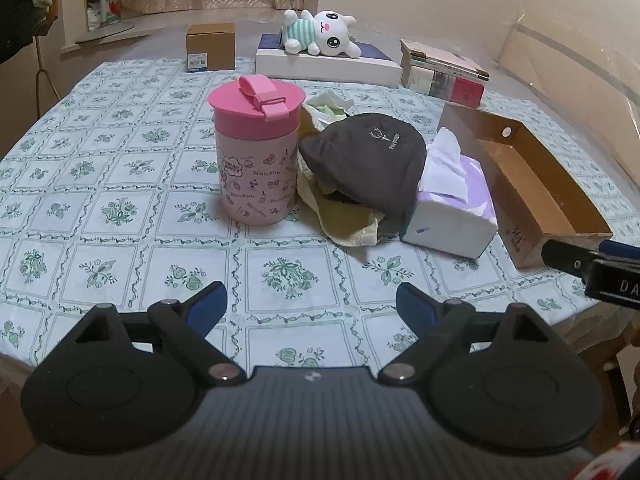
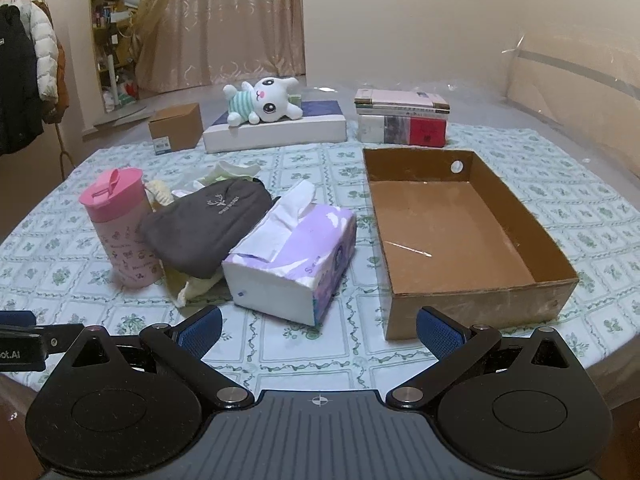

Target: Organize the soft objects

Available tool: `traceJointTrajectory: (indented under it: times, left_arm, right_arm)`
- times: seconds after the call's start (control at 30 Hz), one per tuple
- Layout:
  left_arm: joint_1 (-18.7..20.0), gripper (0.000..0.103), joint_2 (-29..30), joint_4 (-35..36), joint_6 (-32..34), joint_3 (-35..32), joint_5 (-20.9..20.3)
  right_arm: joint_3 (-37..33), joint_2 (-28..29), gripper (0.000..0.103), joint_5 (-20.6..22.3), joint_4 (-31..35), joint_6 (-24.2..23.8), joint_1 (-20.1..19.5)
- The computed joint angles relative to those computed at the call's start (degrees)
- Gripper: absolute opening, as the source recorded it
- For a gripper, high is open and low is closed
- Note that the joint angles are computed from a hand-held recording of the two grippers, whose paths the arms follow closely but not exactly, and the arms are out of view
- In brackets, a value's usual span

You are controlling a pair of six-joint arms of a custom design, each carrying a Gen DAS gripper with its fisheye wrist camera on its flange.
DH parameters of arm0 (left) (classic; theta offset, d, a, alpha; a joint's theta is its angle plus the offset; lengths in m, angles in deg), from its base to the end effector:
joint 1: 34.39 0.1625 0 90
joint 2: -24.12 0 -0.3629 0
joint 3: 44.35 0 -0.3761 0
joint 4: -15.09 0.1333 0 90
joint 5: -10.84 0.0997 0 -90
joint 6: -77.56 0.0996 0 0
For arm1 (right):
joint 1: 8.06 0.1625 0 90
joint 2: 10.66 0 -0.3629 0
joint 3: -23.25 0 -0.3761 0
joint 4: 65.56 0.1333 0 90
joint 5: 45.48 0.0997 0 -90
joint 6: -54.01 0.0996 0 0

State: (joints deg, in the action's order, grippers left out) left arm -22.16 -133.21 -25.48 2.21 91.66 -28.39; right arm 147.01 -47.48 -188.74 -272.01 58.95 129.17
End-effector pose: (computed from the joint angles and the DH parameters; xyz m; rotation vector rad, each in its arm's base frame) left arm -0.0275 -0.2213 0.3366 0.3238 2.3085 -0.9336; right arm 0.3496 -0.2505 0.0017 0.5481 -2.2616 1.0544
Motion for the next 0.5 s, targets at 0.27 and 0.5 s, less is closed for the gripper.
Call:
traceJointTrajectory:
  times: [0.27,0.5]
  left_arm:
    - [-3.6,0.090,0.1,5.0,-4.4,-1.2,-1.4]
    - [-4.1,0.090,0.2,5.3,-4.8,-1.3,-2.0]
  right_arm:
    - [0.8,-0.8,0.102,-0.5,0.9,2.0,0.9]
    - [0.9,-0.8,0.102,-0.6,0.8,2.0,1.2]
